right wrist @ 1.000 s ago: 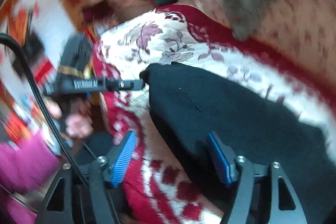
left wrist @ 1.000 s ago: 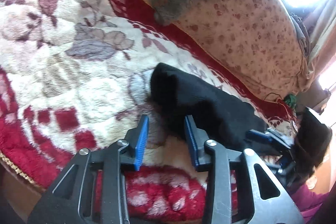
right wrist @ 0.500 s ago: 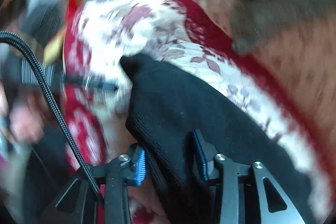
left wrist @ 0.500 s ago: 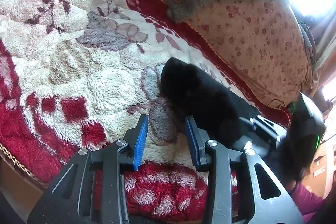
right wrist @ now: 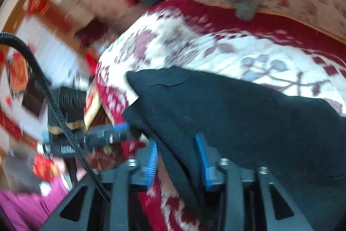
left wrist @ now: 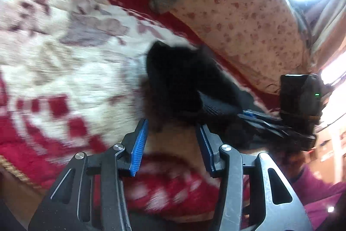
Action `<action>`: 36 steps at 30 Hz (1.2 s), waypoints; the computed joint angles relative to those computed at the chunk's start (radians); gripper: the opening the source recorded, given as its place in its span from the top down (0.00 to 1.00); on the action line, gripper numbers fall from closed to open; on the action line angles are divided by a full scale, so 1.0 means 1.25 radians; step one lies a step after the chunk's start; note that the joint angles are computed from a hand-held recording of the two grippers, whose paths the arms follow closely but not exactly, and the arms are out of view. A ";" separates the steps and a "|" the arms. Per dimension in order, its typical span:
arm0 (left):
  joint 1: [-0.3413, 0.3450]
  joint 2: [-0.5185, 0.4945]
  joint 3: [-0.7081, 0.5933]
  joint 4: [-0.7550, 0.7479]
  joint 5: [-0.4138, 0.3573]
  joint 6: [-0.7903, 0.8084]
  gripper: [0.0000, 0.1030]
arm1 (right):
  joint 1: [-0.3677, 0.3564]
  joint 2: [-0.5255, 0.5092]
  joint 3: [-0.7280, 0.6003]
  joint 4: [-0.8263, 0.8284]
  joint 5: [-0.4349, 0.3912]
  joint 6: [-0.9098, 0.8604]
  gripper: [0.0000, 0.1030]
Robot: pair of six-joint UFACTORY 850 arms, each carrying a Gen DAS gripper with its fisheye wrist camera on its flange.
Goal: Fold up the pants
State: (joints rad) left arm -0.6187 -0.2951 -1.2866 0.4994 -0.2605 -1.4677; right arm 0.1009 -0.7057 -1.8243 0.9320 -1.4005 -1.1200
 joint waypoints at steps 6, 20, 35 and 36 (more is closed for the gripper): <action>-0.006 0.057 0.052 0.117 -0.052 -0.151 0.56 | -0.008 0.053 0.069 -0.018 0.030 -0.093 0.46; -0.002 -0.075 -0.114 -0.015 -0.117 0.069 0.49 | 0.012 0.171 0.239 -0.071 0.346 -0.297 0.61; -0.027 -0.064 -0.129 0.295 -0.102 -0.214 0.88 | -0.021 0.158 0.193 -0.025 0.209 -0.217 0.92; -0.029 -0.060 -0.124 0.296 -0.102 -0.218 0.88 | -0.023 0.159 0.193 -0.025 0.204 -0.215 0.92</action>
